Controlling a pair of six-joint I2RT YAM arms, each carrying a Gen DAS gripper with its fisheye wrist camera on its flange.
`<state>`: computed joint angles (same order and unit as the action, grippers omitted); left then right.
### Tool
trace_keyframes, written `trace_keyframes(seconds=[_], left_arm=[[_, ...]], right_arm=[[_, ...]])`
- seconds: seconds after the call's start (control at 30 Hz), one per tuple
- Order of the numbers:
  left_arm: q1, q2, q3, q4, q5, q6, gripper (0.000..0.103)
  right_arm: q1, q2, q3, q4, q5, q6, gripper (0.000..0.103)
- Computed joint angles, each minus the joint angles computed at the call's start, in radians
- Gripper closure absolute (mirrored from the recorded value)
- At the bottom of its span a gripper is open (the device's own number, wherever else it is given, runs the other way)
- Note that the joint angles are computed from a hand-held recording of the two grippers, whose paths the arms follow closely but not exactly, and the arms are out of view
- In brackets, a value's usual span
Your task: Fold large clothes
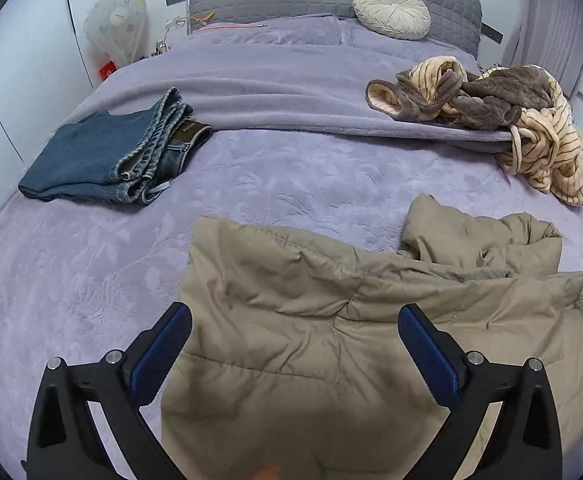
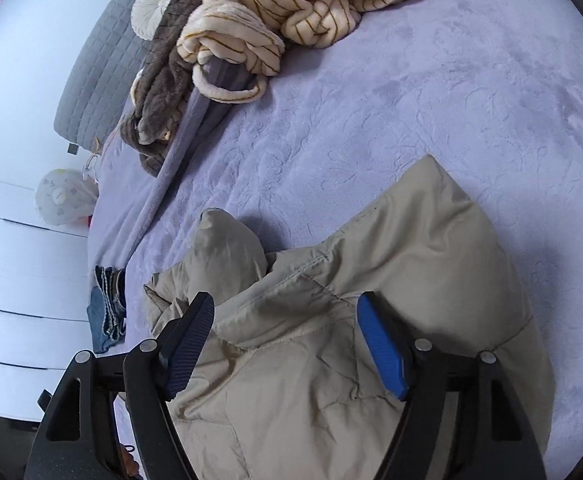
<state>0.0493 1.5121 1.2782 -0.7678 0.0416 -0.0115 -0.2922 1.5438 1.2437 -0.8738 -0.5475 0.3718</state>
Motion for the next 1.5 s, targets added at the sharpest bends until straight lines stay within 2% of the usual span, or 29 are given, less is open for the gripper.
trace_keyframes(seconds=[0.03,0.1,0.13,0.17,0.23,0.3,0.37,0.43,0.53,0.7,0.83,0.93,1.0,1.07,1.13,1.27,1.37,1.4,1.47,1.5], left_arm=[[0.01,-0.009,0.001,-0.006,0.03,-0.002,0.0],[0.024,-0.021,0.003,-0.024,0.101,0.005,0.022],[0.02,-0.008,0.012,-0.042,0.135,0.016,0.04],[0.011,0.003,0.01,-0.051,0.151,0.023,0.056],[-0.042,0.037,-0.009,-0.033,0.11,0.019,0.066],[-0.091,0.08,-0.051,0.032,0.03,-0.014,0.066],[-0.107,0.124,-0.088,0.112,-0.009,-0.057,0.066],[-0.109,0.168,-0.089,0.168,-0.02,-0.091,0.066],[-0.118,0.241,-0.043,0.195,-0.032,-0.093,0.066],[-0.101,0.292,0.038,0.179,-0.051,-0.069,0.066],[-0.03,0.305,0.04,0.211,-0.085,-0.041,0.066],[0.018,0.354,0.062,0.21,-0.069,-0.058,0.066],[0.039,0.402,0.095,0.191,-0.031,-0.07,0.066],[0.036,0.437,0.133,0.166,-0.031,-0.078,0.066],[0.026,0.443,0.157,0.137,-0.055,-0.082,0.066],[0.033,0.377,0.16,0.064,-0.058,-0.086,0.066],[0.049,0.282,0.108,0.023,-0.05,-0.048,0.066],[0.052,0.25,0.088,0.01,-0.052,-0.034,0.064],[0.058,0.185,0.043,-0.017,-0.066,-0.011,0.035],[0.058,0.149,0.015,-0.024,-0.07,-0.008,0.033]], right_arm=[[0.01,-0.016,0.004,-0.027,0.014,-0.019,0.026],[0.04,-0.06,-0.013,-0.054,0.034,-0.061,0.028],[0.064,-0.081,-0.027,-0.058,0.043,-0.087,0.054],[0.098,-0.088,-0.036,-0.064,0.072,-0.108,0.093],[0.174,-0.093,-0.077,-0.034,0.131,-0.134,0.097],[0.239,-0.066,-0.113,0.024,0.211,-0.127,0.097],[0.262,-0.02,-0.142,0.101,0.255,-0.116,0.098],[0.251,0.031,-0.149,0.167,0.259,-0.098,0.103],[0.226,0.112,-0.119,0.214,0.239,-0.095,0.103],[0.211,0.171,-0.026,0.156,0.239,-0.131,0.103],[0.12,0.126,-0.009,0.111,0.313,-0.197,0.103],[0.001,0.162,-0.009,0.112,0.295,-0.19,0.103],[-0.06,0.207,-0.015,0.128,0.242,-0.164,0.103],[-0.084,0.241,-0.017,0.147,0.211,-0.143,0.103],[-0.073,0.247,-0.001,0.136,0.231,-0.123,0.103],[-0.059,0.187,0.014,0.07,0.237,-0.128,0.099],[-0.087,0.095,-0.015,0.019,0.191,-0.145,0.099],[-0.097,0.068,-0.027,0.004,0.178,-0.148,0.099],[-0.115,0.007,-0.057,-0.037,0.159,-0.157,0.098],[-0.124,-0.023,-0.073,-0.057,0.15,-0.164,0.098]])
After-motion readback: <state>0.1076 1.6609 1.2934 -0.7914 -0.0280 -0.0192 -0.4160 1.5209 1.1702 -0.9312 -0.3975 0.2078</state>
